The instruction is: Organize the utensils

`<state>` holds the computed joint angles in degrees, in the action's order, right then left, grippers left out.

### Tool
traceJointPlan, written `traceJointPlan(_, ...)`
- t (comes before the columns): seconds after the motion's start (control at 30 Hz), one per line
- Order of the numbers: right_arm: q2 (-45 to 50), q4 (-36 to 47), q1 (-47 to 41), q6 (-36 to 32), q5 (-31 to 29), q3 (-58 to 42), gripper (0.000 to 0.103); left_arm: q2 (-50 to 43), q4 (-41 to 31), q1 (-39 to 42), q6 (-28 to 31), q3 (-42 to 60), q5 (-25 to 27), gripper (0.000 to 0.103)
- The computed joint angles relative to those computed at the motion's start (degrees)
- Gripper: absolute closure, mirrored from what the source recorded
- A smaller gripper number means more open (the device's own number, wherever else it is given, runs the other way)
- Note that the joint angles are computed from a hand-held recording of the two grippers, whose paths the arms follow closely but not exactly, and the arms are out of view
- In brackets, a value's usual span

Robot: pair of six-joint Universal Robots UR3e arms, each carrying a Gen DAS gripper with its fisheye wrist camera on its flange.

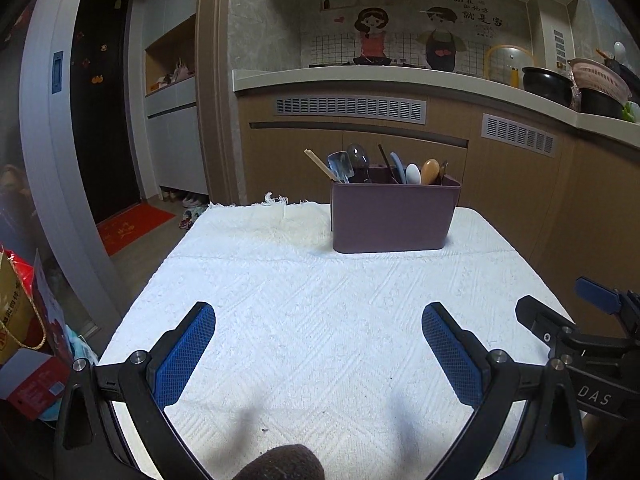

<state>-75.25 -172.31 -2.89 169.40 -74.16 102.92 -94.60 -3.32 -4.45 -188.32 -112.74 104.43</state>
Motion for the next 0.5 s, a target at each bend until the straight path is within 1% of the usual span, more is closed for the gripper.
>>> traceJointPlan(0.5, -0.3, 0.5, 0.3, 0.0, 0.3, -0.1, 0.008, 0.2, -0.8, -0.6, 0.2, 0.6, 0.4, 0.0)
